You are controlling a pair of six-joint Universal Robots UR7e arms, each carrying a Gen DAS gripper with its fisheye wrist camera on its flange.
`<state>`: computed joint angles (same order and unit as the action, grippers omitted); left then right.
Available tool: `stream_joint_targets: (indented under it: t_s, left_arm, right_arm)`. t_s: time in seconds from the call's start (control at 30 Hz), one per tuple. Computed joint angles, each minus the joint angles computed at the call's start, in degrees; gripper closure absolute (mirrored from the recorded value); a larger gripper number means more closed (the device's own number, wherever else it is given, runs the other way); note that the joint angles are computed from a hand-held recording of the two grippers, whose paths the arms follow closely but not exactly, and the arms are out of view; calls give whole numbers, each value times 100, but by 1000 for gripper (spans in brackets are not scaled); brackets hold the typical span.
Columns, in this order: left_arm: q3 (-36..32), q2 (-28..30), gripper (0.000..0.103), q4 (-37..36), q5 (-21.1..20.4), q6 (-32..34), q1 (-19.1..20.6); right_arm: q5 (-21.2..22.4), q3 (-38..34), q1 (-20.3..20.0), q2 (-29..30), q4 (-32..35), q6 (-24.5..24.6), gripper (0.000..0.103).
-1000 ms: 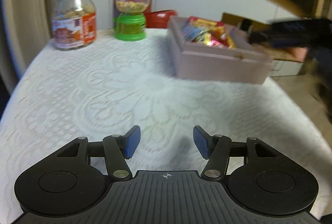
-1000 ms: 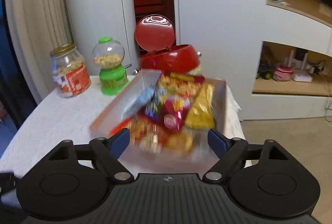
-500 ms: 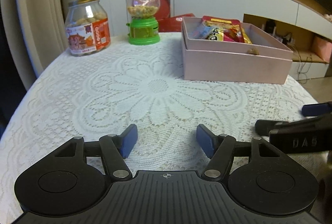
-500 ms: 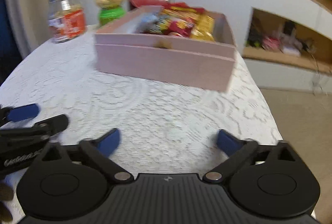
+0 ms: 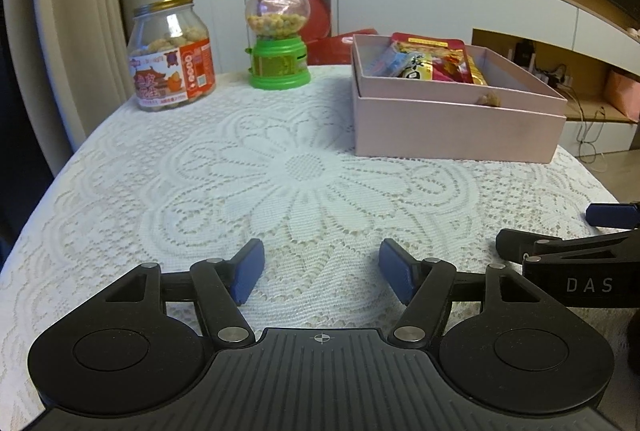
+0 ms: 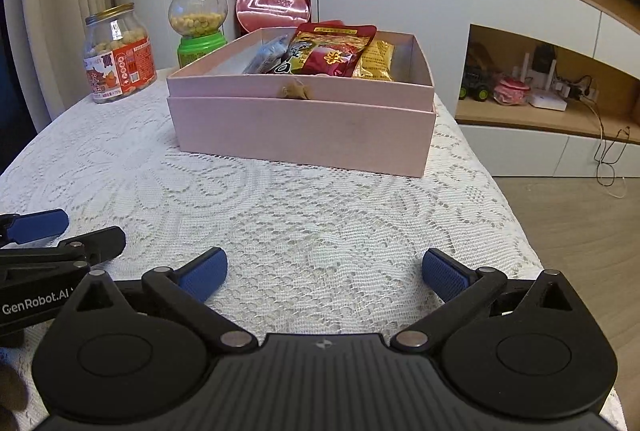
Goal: Organize snacks
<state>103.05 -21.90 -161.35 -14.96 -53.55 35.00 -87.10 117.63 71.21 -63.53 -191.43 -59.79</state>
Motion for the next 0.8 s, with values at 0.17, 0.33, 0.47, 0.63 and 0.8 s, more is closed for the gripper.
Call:
stream_joint_targets:
  t_s: [0.17,0.33,0.47,0.63,0.8]
  left_arm:
    - [12,-4,32,-54,-8,37,5]
    - [16,-7,32,-56,-8,37,5]
    - [20,-5,32,-77,-11,45,4]
    - [21,-5,32,-80,-10,50,6]
    - [18,-3,32,-81,-9,52,6]
  right_arm:
    - [2,3,-1,0,-5,3,0]
    - [5,3,-5,-3,-1,0,0]
    - [4,6,-3,1,-7,2,0]
    - [9,3,-8,-6,3,-2,0]
    - [10,3,-9,-7,3,-3,0]
